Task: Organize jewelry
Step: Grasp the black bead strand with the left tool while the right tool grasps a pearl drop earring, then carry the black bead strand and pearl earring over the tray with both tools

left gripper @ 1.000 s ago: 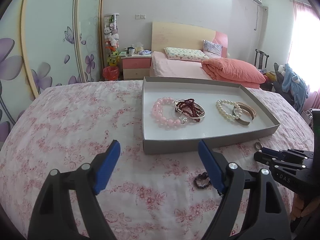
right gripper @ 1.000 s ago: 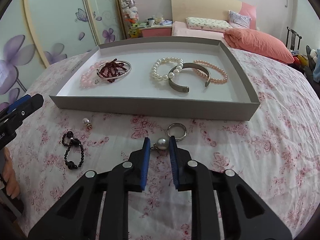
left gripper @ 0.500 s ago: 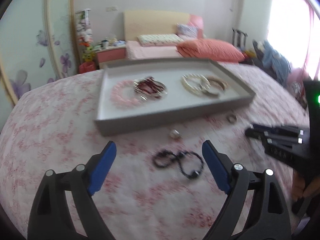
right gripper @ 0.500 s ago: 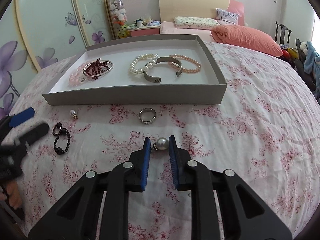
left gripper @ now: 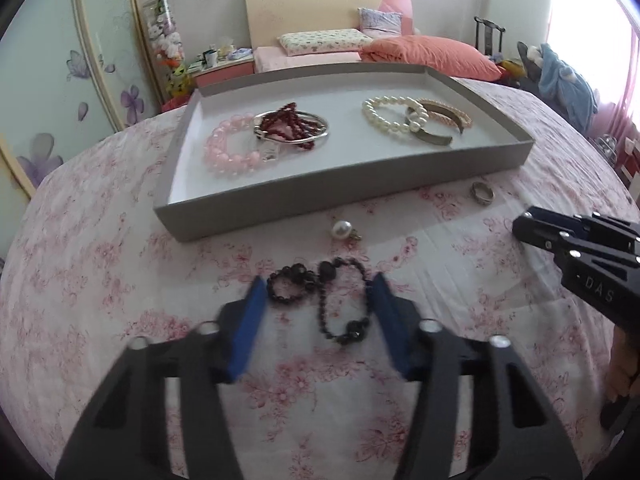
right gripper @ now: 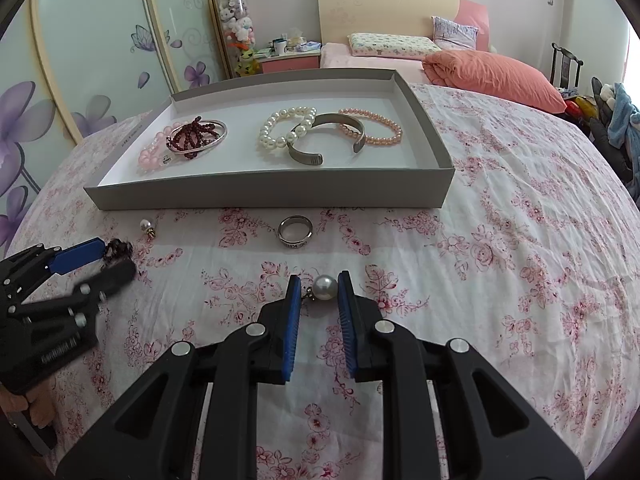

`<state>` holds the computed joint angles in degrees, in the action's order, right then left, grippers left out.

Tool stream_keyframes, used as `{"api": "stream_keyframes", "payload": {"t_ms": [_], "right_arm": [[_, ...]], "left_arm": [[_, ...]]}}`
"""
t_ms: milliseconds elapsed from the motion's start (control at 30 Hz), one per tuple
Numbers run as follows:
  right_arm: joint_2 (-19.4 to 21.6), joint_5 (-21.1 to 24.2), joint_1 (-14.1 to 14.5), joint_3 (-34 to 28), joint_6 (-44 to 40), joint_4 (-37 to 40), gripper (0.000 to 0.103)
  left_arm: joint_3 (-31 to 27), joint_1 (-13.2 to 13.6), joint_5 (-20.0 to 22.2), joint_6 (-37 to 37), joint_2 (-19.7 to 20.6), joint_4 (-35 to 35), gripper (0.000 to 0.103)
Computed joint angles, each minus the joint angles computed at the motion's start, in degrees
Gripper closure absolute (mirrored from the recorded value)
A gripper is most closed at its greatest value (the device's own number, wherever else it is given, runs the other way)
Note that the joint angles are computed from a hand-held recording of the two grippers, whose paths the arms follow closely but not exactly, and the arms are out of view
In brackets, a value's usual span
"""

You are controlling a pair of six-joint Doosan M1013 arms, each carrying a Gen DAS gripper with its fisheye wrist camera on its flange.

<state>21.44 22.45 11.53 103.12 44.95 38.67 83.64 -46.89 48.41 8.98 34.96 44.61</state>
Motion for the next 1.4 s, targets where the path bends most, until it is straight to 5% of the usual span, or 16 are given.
{"api": "stream_keyframes", "payload": {"t_ms": [100,233,1400], "right_arm": [[0.02,0.09,-0.03,-0.03,-0.21,0.17,0.083],[0.07,0.48,-0.17,-0.06,-1.00,1.29,0.083],[0.22,2.99,-1.57,-0.22,-4.98,6.52,0.083]], "left_arm": [[0.59,0.08,1.33,-2.58,-0.39,0.48,0.085],[2.40,0.39,2.59,-7.95,-1.49,1.26,0.090],[3.75,0.52,1.76,-11.25,-2.39,1.63,0.088]]}}
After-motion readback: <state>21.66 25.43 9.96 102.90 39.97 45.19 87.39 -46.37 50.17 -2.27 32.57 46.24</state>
